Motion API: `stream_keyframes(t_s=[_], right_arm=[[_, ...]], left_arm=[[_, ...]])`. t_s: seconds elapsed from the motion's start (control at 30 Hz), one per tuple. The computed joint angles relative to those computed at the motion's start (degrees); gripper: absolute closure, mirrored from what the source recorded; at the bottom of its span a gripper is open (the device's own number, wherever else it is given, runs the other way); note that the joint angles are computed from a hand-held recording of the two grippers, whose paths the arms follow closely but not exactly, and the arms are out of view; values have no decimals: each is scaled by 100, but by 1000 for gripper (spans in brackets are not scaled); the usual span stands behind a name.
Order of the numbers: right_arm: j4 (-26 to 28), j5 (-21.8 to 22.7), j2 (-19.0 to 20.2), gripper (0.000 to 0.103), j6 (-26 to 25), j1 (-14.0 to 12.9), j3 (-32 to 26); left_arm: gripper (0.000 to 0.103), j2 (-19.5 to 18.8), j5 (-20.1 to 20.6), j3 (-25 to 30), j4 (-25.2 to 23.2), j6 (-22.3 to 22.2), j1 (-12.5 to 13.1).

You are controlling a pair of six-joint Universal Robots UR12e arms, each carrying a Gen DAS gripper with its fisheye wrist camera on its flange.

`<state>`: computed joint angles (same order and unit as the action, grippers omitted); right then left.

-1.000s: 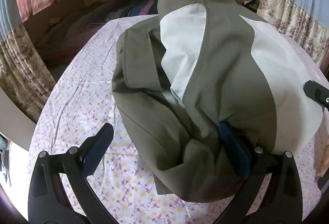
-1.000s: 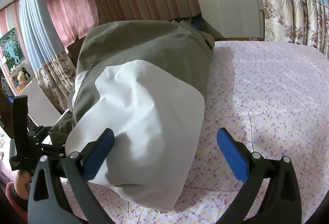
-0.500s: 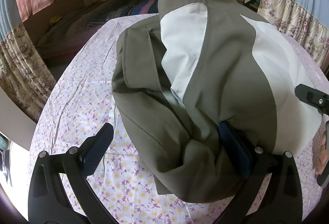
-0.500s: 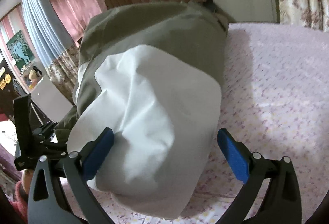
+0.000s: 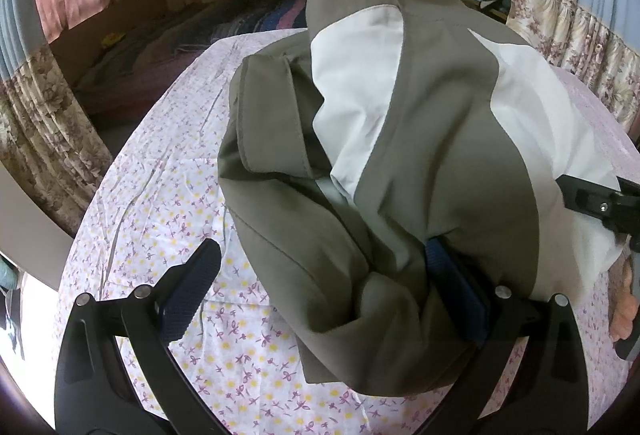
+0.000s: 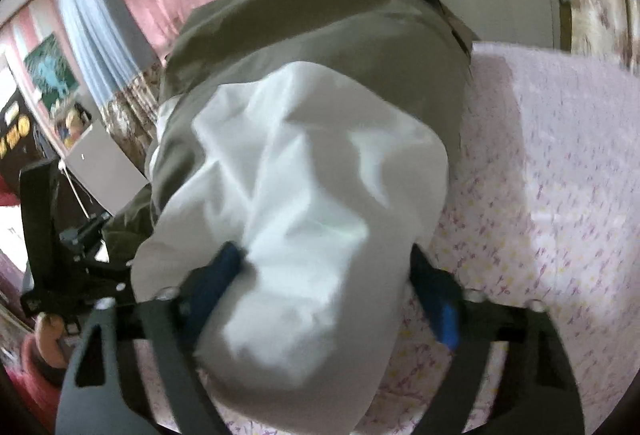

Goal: Fold large clothes

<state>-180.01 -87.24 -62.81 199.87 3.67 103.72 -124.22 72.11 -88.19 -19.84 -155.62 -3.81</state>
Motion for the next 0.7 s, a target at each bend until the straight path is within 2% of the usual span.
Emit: stream_keyframes(t_s=[0.07, 0.13, 0.27, 0.33, 0.37, 0.5, 0.7], right_arm=[[-65, -163, -17, 43, -161, 53, 15], [-129, -364, -34, 51, -370, 119, 29], [-292, -478, -79, 62, -600, 145, 90], [-436, -535, -120, 66, -697, 145, 149], [-489, -554, -132, 67, -712, 144, 176], [-593, -653, -217, 69, -712, 120, 275], [-734, -999, -466, 71, -708, 16, 561]], left_arm=[[3, 17, 29, -23, 42, -34, -22], [7, 42, 37, -50, 55, -13, -39], [19, 107, -19, -138, 138, 39, -69], [28, 138, -59, -180, 190, 48, -89], [30, 153, -105, -192, 187, 23, -96], [31, 186, -178, -199, 175, -32, -180], [33, 282, -437, -291, 90, 172, -340]])
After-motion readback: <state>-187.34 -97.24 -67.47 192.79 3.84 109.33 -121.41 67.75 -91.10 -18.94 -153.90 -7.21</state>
